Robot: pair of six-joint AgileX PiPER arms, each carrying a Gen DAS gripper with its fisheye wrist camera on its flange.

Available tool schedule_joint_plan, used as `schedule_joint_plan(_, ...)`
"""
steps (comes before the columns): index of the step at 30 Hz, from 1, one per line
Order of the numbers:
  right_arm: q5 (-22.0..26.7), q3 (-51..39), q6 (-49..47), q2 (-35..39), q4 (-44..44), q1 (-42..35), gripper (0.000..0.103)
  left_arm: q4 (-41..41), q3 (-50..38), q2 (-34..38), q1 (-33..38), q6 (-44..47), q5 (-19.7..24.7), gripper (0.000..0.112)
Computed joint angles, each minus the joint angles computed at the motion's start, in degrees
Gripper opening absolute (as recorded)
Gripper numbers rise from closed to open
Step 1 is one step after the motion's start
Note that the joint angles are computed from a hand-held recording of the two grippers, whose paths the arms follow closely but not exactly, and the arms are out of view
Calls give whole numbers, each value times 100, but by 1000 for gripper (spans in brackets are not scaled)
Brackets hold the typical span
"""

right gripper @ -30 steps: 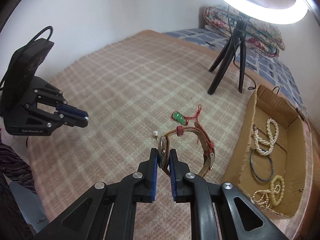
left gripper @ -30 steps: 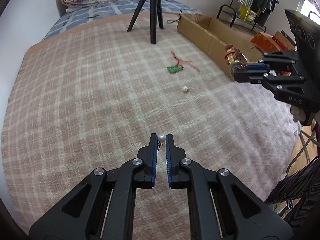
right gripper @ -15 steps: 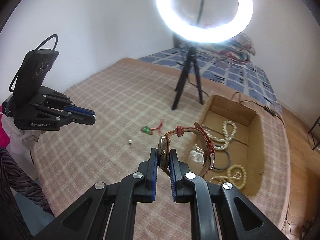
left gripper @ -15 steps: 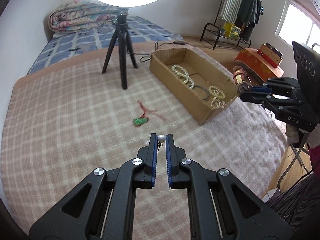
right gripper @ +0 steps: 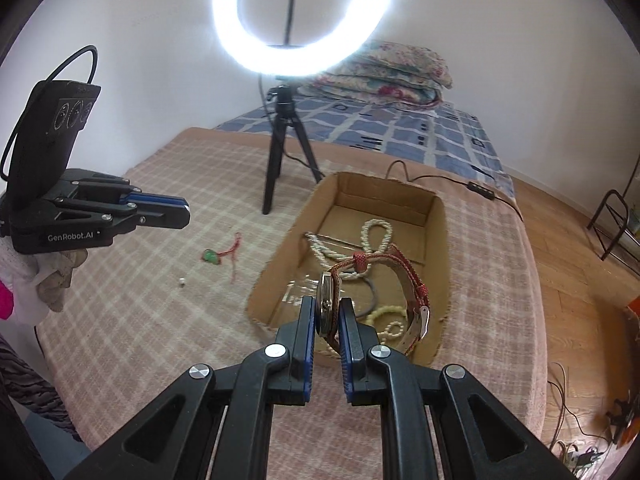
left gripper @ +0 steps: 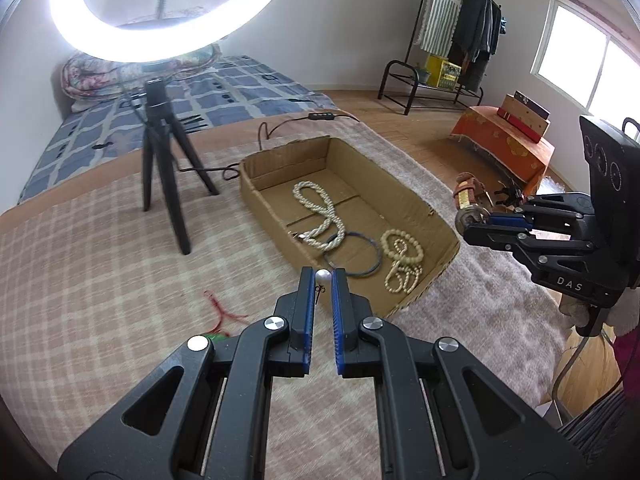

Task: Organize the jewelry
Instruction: 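Carry the pearl earring and the watch over the cardboard box with both tools, then open both grippers to release the earring and watch into the box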

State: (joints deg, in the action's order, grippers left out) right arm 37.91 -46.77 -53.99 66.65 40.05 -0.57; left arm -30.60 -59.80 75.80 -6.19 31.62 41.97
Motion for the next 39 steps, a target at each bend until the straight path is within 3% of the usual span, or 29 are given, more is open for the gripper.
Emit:
schedule_joint_plan(6,-14,-357,-364,488,333,-299,9,248,-121,386,-626,-488,-386,6)
schedule_joint_plan(13,-228,-873,-558,1194,786,-146,9,300,-157,745,-1027,-730,-637,6)
schedule_joint_plan(24,-563,-1301,-791,2275,1340,27,9,495,-252,1151,-1365,-982,-825,6)
schedule_joint_plan(31,-389,-1354,-1029,2519,1750,-76,9,382,-289,1265,-1404,-945,-845,6)
schedule_joint_plan(34,-532,-1350,-895,2559,1596,28,10,345,-316,1295,-1392,-913,-792,6)
schedule_joint_plan(37,-582,-1325,-991,2556,1738,25,16,341,-343,1322,-1368,-950,-753,6)
schedule_joint_plan(39,-504,-1310,-1151,2540,1982,-38,29,374,-341,1309,-1368,-976,-770,6)
